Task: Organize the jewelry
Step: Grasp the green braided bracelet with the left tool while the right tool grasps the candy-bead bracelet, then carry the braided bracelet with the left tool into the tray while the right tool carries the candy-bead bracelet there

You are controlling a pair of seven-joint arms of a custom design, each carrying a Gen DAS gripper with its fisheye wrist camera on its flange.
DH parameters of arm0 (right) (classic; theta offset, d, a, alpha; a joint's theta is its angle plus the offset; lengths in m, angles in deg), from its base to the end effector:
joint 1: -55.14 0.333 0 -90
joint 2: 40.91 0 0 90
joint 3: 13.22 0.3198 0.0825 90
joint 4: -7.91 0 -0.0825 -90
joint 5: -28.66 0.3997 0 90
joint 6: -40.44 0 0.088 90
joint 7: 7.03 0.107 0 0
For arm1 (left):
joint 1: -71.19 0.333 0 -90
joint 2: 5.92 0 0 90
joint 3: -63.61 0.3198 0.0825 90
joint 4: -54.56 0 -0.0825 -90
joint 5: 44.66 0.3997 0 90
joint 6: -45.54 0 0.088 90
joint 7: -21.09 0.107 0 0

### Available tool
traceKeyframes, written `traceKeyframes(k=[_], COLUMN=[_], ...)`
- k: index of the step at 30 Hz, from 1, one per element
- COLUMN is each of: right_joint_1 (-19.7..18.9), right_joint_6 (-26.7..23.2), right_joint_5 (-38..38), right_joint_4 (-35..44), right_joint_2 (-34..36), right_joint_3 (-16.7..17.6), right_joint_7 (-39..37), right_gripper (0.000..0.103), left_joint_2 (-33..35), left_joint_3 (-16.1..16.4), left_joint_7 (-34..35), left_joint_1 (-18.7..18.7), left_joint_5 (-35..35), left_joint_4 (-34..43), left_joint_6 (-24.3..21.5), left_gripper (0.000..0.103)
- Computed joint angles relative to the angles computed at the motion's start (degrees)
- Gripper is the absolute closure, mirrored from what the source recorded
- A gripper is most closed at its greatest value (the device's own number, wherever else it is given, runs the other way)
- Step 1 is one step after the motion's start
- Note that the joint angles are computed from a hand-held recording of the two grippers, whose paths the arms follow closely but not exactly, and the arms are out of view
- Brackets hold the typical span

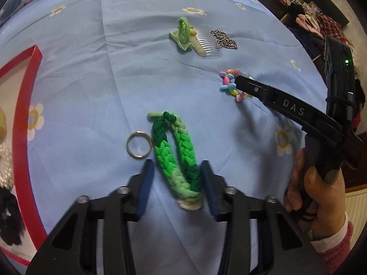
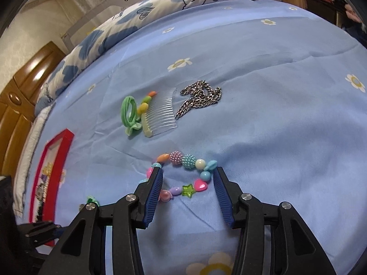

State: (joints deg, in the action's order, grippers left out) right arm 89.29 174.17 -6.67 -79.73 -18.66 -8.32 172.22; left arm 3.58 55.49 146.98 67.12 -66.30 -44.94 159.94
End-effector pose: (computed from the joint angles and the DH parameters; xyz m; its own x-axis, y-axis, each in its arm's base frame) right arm 0.5756 0.4426 0.4804 -0.4271 -0.8559 -0.2916 -0.6794 0.5165 -0.5212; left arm 0.6197 -0.1519 0.4900 -0.6456 -0.7172 0.2622 -0.7627 0.5880 -0.2695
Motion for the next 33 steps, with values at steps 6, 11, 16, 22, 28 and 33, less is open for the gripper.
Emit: traceKeyframes(k=[6, 11, 16, 22, 28, 33], right_joint_1=[-0.31, 0.2, 1.3, 2.94, 4.87, 6.43], right_joint_6=[2.37, 7.36, 10.72, 11.63, 11.03, 9.74], right_joint_5=[0.51, -1.29, -4.36, -5.94, -4.56, -1.38], right_joint_4=[-1.77, -4.13, -3.9, 1.42, 9.75, 19.0], right_joint_2=[-0.93, -2.77, -3.34, -0.82, 4.06, 9.85], right_joint_3=[0.19, 0.1, 0.04, 0.2, -0.17, -0.65], right_joint_7=[0.44, 5.17, 9.52, 9.69, 5.63, -0.04], right_gripper=[0.091, 0.092, 0.092, 0.092, 0.092, 0.092], left_joint_2=[-0.4, -2.03, -2.58, -2.97, -2.97, -2.06], left_joint_3=[0.19, 0.85, 1.94, 3.0, 3.87, 4.76], left_joint_7=[2.65, 5.63, 6.75, 6.77, 5.71, 4.7], left_joint_1=[0.93, 2.67, 4.85, 7.12, 8.92, 10.77], left_joint_5=[-1.68, -5.35, -8.46, -10.39, -10.75, -10.81], left_joint_4=[0.07, 0.13, 1.83, 3.22, 3.61, 4.76], left_joint_6=[-0.24, -1.38, -3.16, -3.73, -2.73, -2.57], left_gripper=[0.086, 0.086, 0.086, 0.086, 0.086, 0.086])
